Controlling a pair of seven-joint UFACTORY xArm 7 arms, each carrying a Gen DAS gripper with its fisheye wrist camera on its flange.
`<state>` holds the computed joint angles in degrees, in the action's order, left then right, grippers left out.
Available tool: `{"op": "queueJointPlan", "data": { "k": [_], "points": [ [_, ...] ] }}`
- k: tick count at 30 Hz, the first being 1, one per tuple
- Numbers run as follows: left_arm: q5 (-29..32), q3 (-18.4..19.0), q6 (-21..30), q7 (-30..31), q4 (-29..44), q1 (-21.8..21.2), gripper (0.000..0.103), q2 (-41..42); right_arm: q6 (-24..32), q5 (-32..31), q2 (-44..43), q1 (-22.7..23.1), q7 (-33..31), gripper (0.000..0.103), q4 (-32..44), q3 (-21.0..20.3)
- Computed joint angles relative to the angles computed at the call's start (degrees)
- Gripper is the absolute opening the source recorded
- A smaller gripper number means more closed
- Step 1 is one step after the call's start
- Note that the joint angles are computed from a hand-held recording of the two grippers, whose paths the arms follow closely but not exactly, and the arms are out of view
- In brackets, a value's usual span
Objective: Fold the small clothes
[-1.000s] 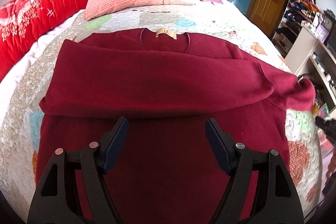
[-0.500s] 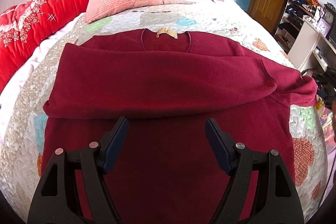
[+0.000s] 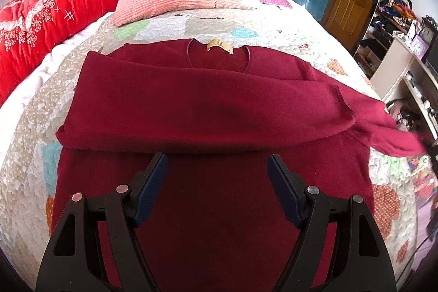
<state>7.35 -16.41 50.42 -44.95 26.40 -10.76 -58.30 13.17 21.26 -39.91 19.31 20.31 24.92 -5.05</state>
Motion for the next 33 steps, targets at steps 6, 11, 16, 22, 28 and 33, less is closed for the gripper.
{"op": "queueJointPlan", "data": {
  "k": [6, 11, 16, 22, 28, 33],
  "points": [
    [-0.1, 2.7, 4.3, 2.1, -0.6, 0.4, 0.076, -6.9, -4.1, 2.5, -2.6, 5.4, -1.9, 0.008, -0.4, -1.5],
    [-0.2, 7.4, 7.4, 3.7, -2.3, 5.1, 0.076, -15.4, -7.0, 0.5, 3.3, 18.7, -7.7, 0.008, 11.5, -1.0],
    [0.3, 11.7, 9.7, 6.5, -3.9, 11.1, 0.076, -21.4, -4.2, 1.2, 18.7, 31.5, -18.1, 0.008, 28.4, 1.7],
    [-0.2, 15.9, 11.7, 9.5, -6.3, 17.2, 0.076, -25.3, 4.0, -6.6, 45.7, 33.6, -17.8, 0.015, 48.4, 11.3],
    [-1.4, 16.6, 9.9, 14.2, -7.4, 17.9, 0.076, -24.3, 5.5, 0.3, 48.2, 27.7, -20.1, 0.034, 46.5, 19.2],
    [-3.1, 14.5, 1.5, 14.7, -6.5, 17.6, 0.076, -17.4, 2.2, 0.8, 36.4, 21.5, -19.1, 0.042, 36.7, 21.9]
  ]
}}
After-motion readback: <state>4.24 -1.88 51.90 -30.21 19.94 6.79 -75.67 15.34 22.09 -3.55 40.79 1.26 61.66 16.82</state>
